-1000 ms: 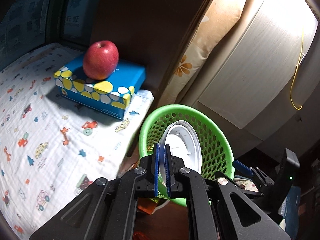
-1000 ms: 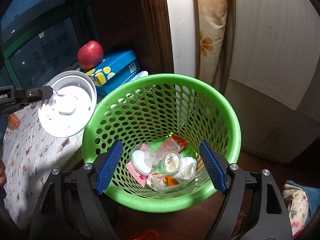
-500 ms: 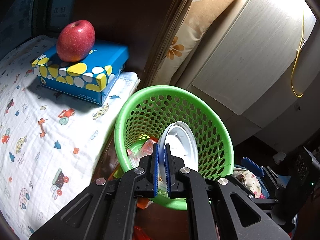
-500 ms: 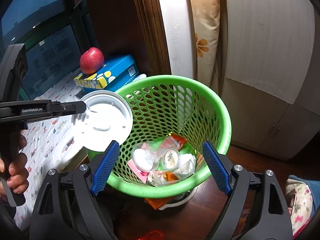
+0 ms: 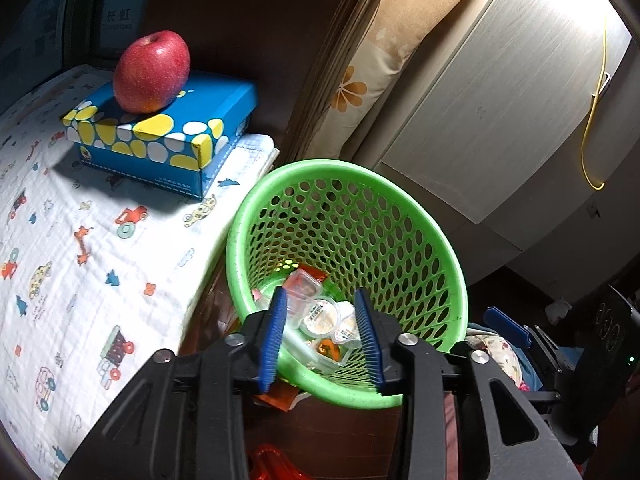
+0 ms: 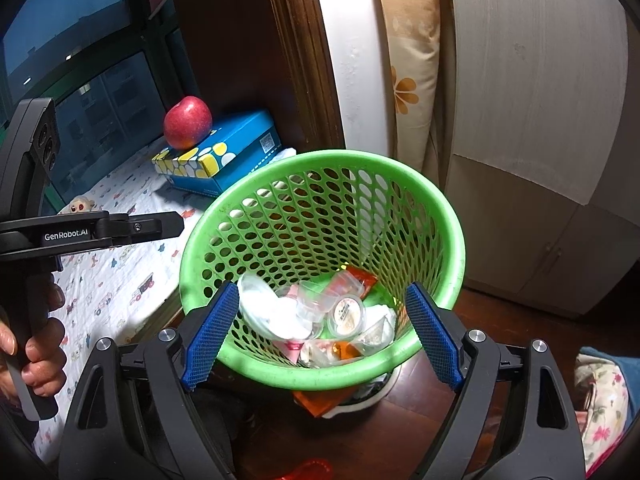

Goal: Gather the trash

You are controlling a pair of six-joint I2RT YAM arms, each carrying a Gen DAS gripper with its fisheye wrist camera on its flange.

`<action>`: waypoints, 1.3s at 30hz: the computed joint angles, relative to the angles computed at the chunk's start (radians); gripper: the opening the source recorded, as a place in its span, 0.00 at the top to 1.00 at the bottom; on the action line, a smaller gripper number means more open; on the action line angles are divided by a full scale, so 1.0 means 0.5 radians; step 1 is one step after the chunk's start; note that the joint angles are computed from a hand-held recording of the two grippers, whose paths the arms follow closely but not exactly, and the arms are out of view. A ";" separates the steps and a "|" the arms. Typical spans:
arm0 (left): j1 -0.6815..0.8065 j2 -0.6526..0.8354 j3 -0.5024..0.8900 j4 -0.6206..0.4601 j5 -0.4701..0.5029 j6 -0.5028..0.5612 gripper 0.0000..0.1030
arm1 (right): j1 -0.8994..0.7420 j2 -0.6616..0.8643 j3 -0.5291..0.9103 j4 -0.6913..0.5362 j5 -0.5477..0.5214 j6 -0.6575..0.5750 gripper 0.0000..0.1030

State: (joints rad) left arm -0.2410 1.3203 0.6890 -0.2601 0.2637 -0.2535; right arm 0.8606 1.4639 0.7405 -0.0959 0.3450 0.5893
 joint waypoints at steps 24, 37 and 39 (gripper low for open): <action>1.083 -0.898 -0.269 -0.556 -0.008 0.539 0.15 | 0.394 0.359 0.525 -0.112 0.135 0.000 0.08; 1.831 -1.214 -0.273 -0.840 0.103 0.943 0.08 | 0.525 0.566 0.854 -0.216 0.186 0.038 0.05; 1.944 -1.243 -0.267 -0.873 0.138 1.006 0.07 | 0.539 0.582 0.878 -0.221 0.200 0.047 0.05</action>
State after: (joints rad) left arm 0.7309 0.6986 0.5554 -0.6965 0.3325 0.2494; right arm 1.1302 1.7546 1.1796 -0.2066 0.4451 0.6130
